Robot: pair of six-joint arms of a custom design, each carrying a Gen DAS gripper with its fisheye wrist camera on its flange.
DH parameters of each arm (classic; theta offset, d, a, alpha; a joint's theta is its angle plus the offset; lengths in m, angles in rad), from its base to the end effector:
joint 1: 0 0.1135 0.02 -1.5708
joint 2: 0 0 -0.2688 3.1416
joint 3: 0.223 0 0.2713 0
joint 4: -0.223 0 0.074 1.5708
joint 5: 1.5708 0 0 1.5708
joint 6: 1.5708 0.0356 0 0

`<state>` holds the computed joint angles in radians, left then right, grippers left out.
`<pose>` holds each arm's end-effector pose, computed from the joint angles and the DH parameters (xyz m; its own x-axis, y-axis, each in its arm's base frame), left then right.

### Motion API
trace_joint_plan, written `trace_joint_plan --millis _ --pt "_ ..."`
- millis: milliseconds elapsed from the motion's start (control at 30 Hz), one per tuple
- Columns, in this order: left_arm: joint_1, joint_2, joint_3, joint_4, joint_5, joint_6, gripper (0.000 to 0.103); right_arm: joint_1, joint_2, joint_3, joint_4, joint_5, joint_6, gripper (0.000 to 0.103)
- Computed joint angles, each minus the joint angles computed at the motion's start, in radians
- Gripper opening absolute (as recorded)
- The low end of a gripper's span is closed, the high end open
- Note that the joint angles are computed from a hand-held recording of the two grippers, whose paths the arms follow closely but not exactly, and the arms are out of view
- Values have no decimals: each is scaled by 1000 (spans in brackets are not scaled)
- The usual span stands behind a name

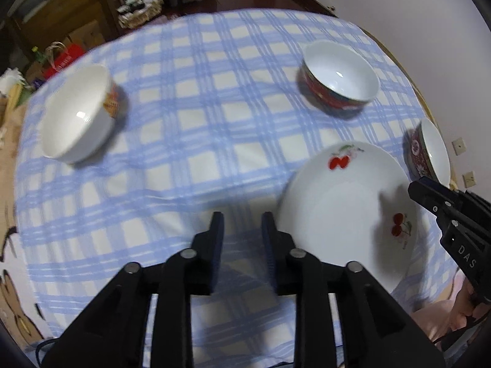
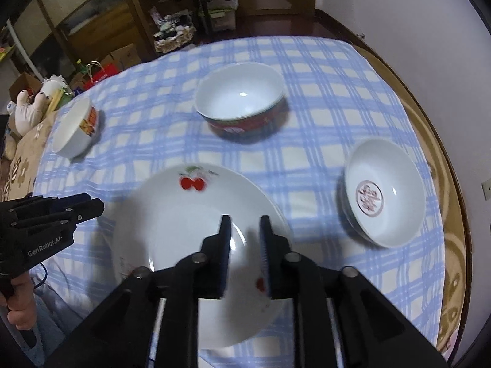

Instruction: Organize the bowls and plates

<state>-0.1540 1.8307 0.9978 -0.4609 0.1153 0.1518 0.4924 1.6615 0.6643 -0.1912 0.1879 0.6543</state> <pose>0.3367 -0.0564 0.1127 -0.9118 0.2936 -0.2871 0.3251 0.9432 -0.0680 0.2490 0.1260 0.0904 -0.8940 0.1989 -0.4016 0.1778 0.9800 0.0896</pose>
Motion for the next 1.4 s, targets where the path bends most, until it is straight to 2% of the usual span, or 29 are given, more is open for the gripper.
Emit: trace_joint_plan --millis 67,100,167,300,367,433,500,567,767,1000,1400 --pt "19 -22 7 -5 -23 14 38 7 12 34 -16 13 -5 44" --pt "26 -29 13 -7 -33 22 45 13 11 47 -17 24 -9 46" --pt "41 -49 21 5 -56 39 50 19 11 72 -16 32 -23 58" --pt "107 -86 48 3 -78 85 66 24 20 118 -10 35 -46 73" --pt "136 -86 75 -12 -63 92 69 25 33 147 -6 39 -53 90" --pt "163 -84 101 -22 -59 102 72 26 42 163 5 41 -57 95" --pt "178 -85 114 -15 -69 110 83 28 59 190 16 40 -65 97" --pt "200 -84 124 8 -84 111 89 30 84 223 19 40 -67 103" --pt "281 -34 179 25 -88 118 92 34 163 325 -2 57 -76 103" --pt "374 64 255 62 -37 150 92 27 267 446 -12 47 -88 103" --pt "448 198 402 54 -43 134 92 32 376 563 56 38 -78 103"
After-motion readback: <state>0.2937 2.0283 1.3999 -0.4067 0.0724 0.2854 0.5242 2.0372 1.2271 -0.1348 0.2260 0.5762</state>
